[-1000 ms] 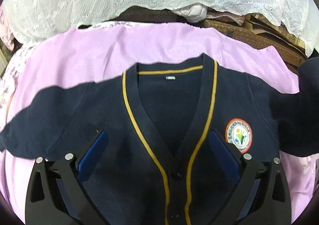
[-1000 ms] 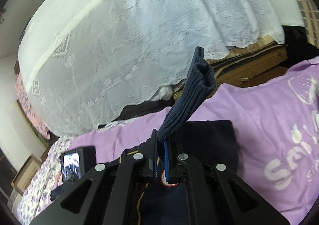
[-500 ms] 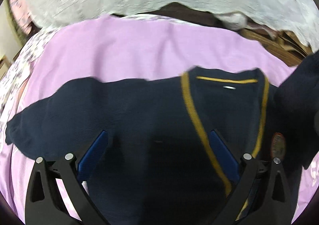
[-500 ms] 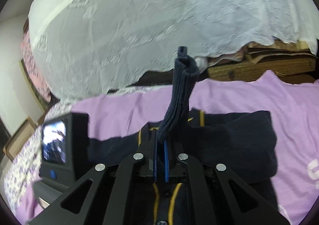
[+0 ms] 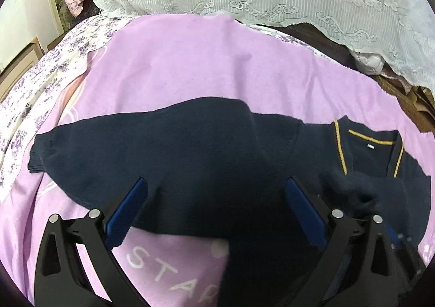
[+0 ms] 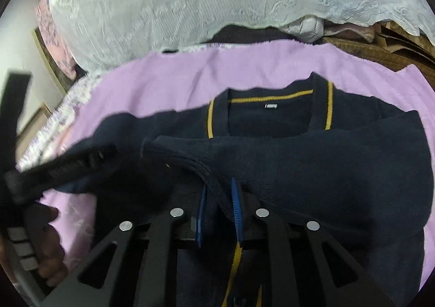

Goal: Fold small clothes
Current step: 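Lower the sleeve onto the cardigan front and open the right tool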

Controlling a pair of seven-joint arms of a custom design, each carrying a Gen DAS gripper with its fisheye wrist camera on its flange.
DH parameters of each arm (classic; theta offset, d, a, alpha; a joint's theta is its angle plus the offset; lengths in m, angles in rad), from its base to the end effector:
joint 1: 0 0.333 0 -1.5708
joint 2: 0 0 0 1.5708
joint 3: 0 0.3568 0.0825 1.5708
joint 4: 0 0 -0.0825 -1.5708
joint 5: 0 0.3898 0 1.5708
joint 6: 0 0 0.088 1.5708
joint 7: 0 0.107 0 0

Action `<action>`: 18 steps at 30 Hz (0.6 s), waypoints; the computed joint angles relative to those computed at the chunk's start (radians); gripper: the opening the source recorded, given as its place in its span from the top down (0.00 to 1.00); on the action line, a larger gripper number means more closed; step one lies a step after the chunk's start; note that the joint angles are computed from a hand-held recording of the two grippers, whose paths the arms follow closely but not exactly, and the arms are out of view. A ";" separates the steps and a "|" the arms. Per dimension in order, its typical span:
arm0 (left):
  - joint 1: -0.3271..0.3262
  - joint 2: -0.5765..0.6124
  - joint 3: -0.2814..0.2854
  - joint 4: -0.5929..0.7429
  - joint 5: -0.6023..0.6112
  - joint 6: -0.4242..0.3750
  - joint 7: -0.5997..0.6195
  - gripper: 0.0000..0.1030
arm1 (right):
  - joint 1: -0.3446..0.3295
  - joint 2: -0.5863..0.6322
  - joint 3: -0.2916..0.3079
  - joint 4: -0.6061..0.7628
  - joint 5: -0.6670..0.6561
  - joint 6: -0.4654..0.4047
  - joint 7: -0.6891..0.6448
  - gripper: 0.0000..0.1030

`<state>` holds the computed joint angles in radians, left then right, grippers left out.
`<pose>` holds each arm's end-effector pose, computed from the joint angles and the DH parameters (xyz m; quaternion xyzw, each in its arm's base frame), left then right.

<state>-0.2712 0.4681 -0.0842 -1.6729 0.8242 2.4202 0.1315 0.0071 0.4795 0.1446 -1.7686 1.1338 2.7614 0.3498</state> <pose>0.6811 -0.2397 0.3967 -0.8258 0.4670 -0.1630 0.2708 0.7061 0.0558 0.3631 -0.7529 0.5215 -0.1121 0.3854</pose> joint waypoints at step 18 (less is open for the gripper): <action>0.018 0.108 -0.080 0.120 -0.194 0.099 0.299 0.04 | -0.120 -0.031 -0.100 0.046 0.139 -0.188 0.064 0.80</action>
